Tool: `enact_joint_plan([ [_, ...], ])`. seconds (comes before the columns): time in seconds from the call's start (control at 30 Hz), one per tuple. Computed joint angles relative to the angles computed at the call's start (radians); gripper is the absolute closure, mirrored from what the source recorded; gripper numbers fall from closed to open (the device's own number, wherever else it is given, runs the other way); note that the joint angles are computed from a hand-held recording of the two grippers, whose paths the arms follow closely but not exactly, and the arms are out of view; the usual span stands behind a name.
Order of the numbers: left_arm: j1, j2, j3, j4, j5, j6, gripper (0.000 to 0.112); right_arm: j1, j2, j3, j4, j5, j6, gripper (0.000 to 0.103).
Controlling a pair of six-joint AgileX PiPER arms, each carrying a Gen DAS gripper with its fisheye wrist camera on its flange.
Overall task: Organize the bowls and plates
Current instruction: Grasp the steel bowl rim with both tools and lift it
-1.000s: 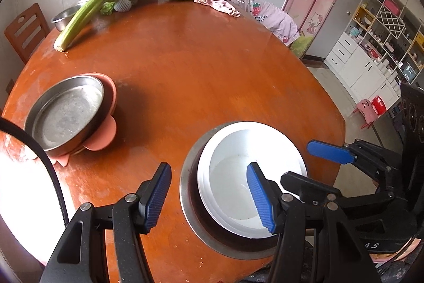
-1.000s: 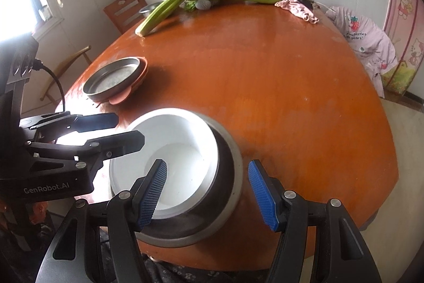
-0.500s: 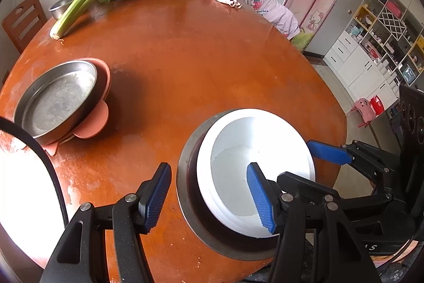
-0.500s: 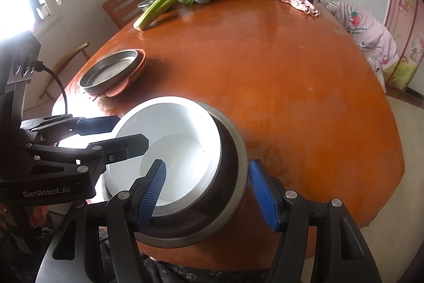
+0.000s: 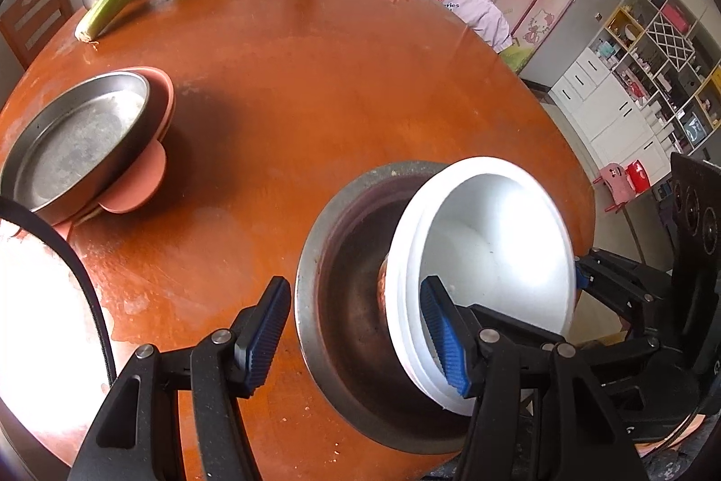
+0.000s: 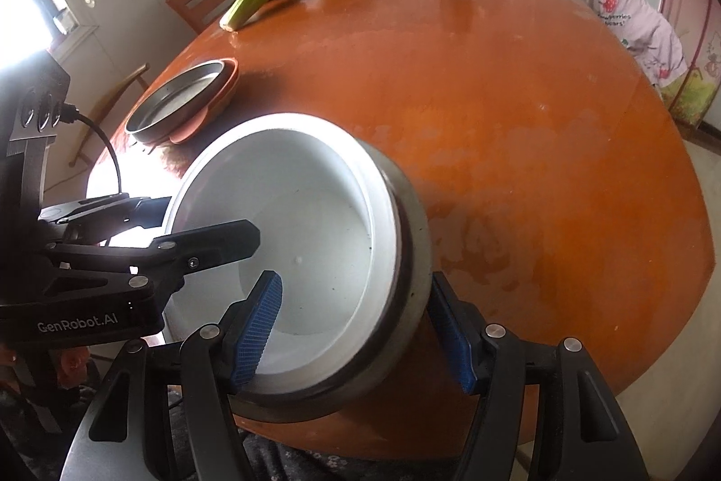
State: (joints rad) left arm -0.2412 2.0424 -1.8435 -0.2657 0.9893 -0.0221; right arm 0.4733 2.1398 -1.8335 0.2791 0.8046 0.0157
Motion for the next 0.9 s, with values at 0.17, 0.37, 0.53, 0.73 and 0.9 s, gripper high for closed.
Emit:
enact_joint_plan([
  [0.17,0.02,0.041,-0.033,-0.057,0.024,0.027,0.053,-0.004,0.017,-0.01,0.044,0.014,-0.034,0.036],
  [0.37,0.039,0.066,-0.053,-0.125,0.025,0.065,0.056,-0.008,0.021,-0.02,0.076,0.019,-0.063,0.036],
  [0.53,0.04,0.074,-0.06,-0.137,0.028,0.073,0.059,-0.006,0.024,-0.028,0.073,0.027,-0.06,0.036],
  [0.73,0.041,0.047,-0.028,-0.134,0.011,0.071,0.059,-0.002,0.034,-0.056,0.077,0.04,-0.057,0.036],
  [0.9,0.049,0.036,-0.037,-0.129,0.019,0.06,0.059,0.004,0.05,-0.106,0.066,0.064,-0.05,0.036],
])
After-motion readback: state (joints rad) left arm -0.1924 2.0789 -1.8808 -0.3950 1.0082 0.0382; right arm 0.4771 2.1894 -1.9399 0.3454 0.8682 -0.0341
